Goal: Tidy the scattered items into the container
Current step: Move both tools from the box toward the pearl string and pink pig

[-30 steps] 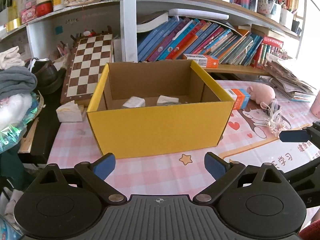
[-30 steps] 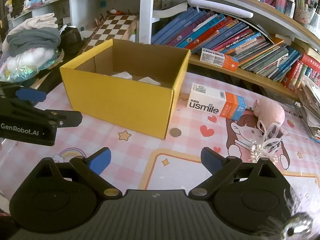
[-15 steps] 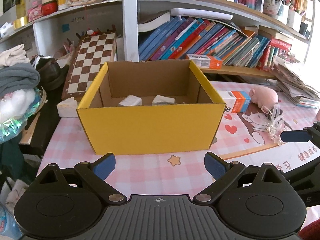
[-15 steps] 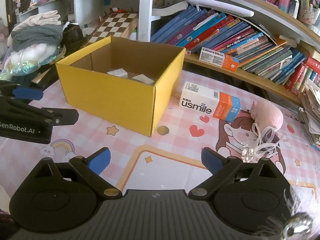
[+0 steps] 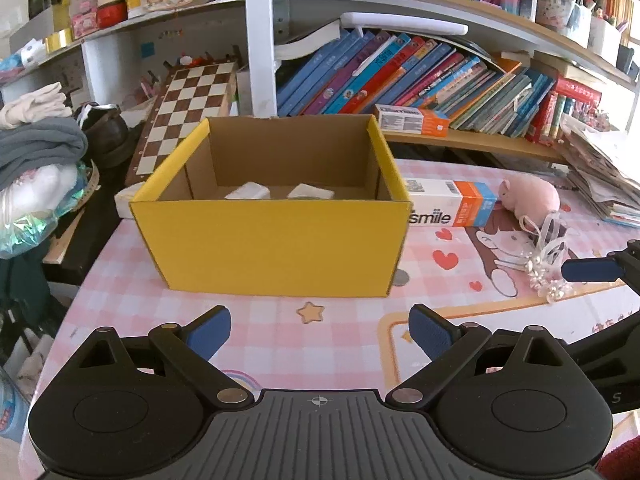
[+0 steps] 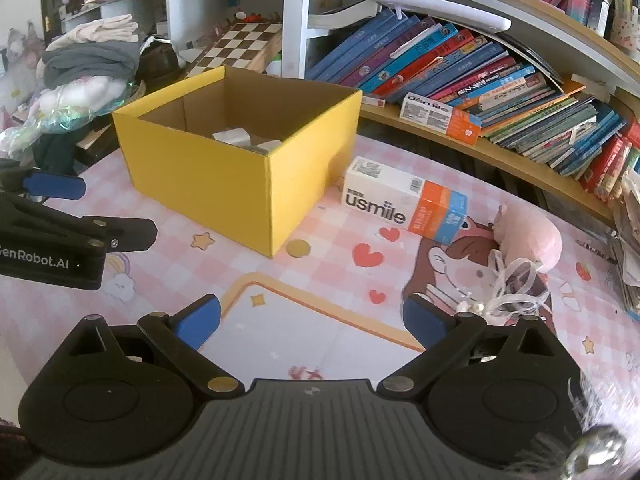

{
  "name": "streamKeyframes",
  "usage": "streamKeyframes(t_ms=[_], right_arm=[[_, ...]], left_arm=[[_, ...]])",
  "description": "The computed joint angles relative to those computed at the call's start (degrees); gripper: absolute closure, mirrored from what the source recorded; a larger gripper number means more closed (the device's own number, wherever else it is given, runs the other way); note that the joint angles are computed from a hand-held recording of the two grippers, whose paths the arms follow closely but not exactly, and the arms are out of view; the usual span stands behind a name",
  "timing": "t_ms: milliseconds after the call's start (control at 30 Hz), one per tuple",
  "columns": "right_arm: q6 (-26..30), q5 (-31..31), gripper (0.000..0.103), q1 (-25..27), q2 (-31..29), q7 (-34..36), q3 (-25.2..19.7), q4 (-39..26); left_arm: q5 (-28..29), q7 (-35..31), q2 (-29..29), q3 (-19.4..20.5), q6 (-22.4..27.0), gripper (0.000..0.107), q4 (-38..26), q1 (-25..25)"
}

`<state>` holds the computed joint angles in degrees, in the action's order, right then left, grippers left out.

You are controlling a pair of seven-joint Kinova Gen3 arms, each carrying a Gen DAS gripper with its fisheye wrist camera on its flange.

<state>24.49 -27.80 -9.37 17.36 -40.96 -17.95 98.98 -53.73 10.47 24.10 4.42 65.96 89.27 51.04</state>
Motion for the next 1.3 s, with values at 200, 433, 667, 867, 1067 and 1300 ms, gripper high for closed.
streamKeyframes(t_ms=[200,433,667,867,1067,1300], right_arm=[[2.95,-3.92,0.004,5.49,1.45,6.62,-1.14,-1.25],[5.99,-7.2,0.004,8.73,2.89,10.12,0.68,-2.51],[5.3,-9.09,0.004,10.78,3.74,10.5,2.2,-3.1],[3.74,-9.71,0.004,12.7,4.86,9.27,2.38,-4.26],[1.48,-9.23,0.006,14.18,5.99,8.13,1.65,-5.23],[1.61,-7.32,0.011,14.87,7.64,5.15,1.48,-7.35]], left_arm=[[1.78,-2.5,4.28,-0.52,2.55,0.01,-6.92,1.12],[3.87,-7.34,8.51,-2.63,3.49,0.01,-13.79,2.98],[3.8,-12.58,11.35,-4.89,1.11,0.01,-18.37,4.06],[5.75,-19.02,14.1,-6.27,0.66,0.01,-24.36,3.53],[6.04,-24.71,16.41,-8.77,-1.56,0.01,-29.13,3.73],[5.87,-29.08,18.3,-10.64,-5.08,0.01,-32.58,3.98]])
